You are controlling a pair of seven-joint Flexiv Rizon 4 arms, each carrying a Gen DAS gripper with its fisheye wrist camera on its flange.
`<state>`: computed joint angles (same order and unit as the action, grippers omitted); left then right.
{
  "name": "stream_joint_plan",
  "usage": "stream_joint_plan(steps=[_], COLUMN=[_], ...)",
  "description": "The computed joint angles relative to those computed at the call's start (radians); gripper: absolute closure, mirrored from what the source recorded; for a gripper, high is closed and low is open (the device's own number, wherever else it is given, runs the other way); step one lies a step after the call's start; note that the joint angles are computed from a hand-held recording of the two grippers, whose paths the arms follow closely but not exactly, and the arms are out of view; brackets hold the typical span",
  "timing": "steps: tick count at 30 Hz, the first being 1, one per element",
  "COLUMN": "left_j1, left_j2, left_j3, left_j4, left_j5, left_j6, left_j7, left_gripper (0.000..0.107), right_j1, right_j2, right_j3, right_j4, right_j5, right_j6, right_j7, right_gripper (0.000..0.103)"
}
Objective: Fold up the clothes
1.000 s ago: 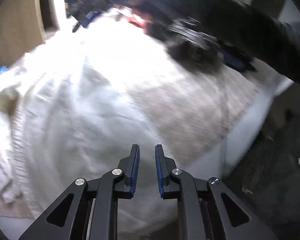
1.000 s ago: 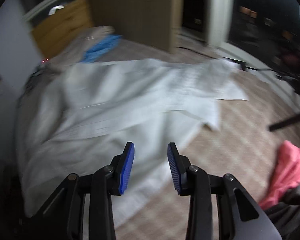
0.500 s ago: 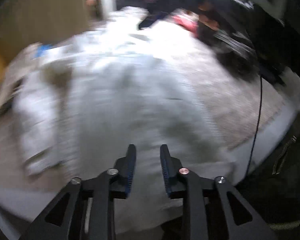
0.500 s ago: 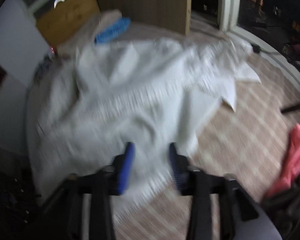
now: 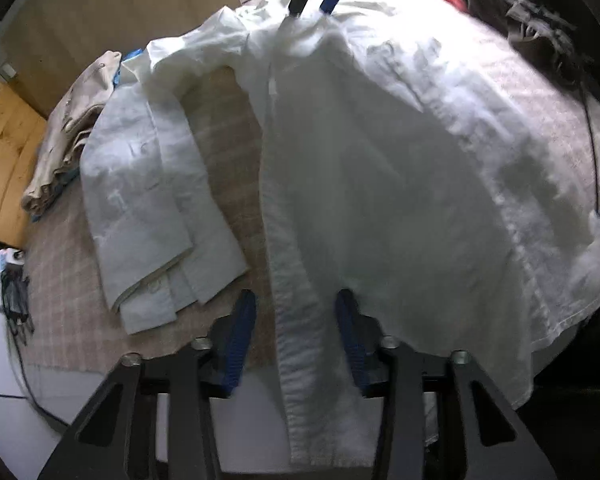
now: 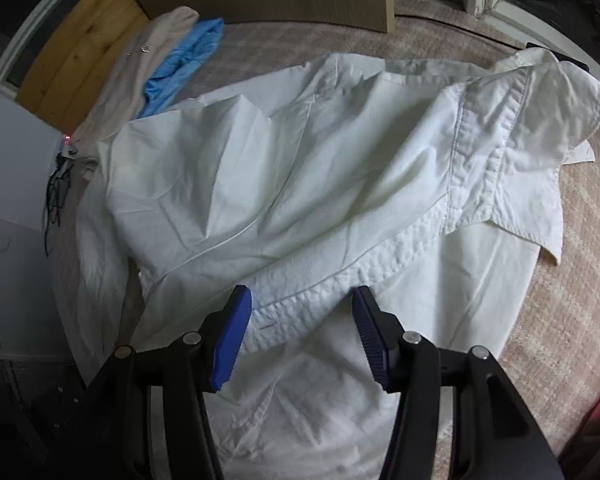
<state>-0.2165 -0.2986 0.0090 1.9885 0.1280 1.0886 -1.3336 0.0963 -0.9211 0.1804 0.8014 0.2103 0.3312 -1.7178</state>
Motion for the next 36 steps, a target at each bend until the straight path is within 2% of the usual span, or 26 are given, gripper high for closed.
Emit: stream_joint_plan(steps=[1, 2, 4, 6, 7, 15, 20, 22, 25, 27, 28, 30, 33, 36], left_j1=[0.007, 0.014, 0.031, 0.058, 0.066, 0.079, 0.037, 0.016, -0.031, -0.048, -0.054, -0.059, -0.042, -0.019], left_j2=[0.001, 0.003, 0.015, 0.039, 0.05, 0.117, 0.155, 0.146, 0.146, 0.153, 0.156, 0.17, 0.202, 0.174], left_j3=[-0.003, -0.006, -0.014, -0.039, -0.048, -0.115, -0.175, -0.22, -0.188, -0.173, -0.167, -0.147, -0.091, -0.077], left_j4=[0.001, 0.003, 0.022, 0.054, 0.068, 0.127, 0.14, 0.133, 0.128, 0.131, 0.132, 0.143, 0.163, 0.162], left_j5=[-0.017, -0.034, -0.076, -0.153, -0.186, -0.47, -0.766, -0.946, -0.941, -0.921, -0.91, -0.87, -0.69, -0.601], left_j6=[-0.011, -0.019, -0.01, 0.004, 0.013, 0.036, -0.01, -0.083, -0.135, -0.164, -0.179, -0.182, -0.147, -0.081], left_j7=[0.002, 0.004, 0.015, 0.061, 0.08, 0.247, 0.386, 0.491, 0.481, 0.46, 0.45, 0.423, 0.324, 0.292], left_gripper=[0.101, 0.106, 0.106, 0.106, 0.106, 0.106, 0.106, 0.106, 0.104, 0.098, 0.098, 0.098, 0.098, 0.098], right_j1=[0.0, 0.0, 0.0, -0.003, -0.012, -0.03, -0.028, -0.029, -0.016, 0.003, 0.007, -0.002, -0.066, -0.128], right_j2=[0.002, 0.005, 0.01, 0.019, 0.029, 0.078, 0.127, 0.14, 0.139, 0.145, 0.153, 0.18, 0.244, 0.316], right_j3=[0.001, 0.001, 0.003, 0.007, 0.015, 0.009, -0.03, -0.044, -0.082, -0.117, -0.126, -0.13, -0.057, 0.021], right_j4=[0.002, 0.006, 0.012, 0.022, 0.033, 0.066, 0.142, 0.171, 0.21, 0.268, 0.297, 0.351, 0.409, 0.471], right_j5=[0.002, 0.004, 0.007, 0.014, 0.025, 0.023, -0.046, -0.077, -0.145, -0.218, -0.243, -0.268, -0.181, -0.039], right_j6=[0.005, 0.01, 0.02, 0.034, 0.047, 0.064, 0.096, 0.109, 0.132, 0.182, 0.21, 0.251, 0.272, 0.28], right_j7=[0.001, 0.001, 0.002, -0.002, -0.018, -0.086, -0.144, -0.159, -0.144, -0.134, -0.125, -0.105, -0.14, -0.219], right_gripper=[0.051, 0.06, 0.083, 0.087, 0.093, 0.096, 0.096, 0.095, 0.092, 0.081, 0.074, 0.073, 0.073, 0.073])
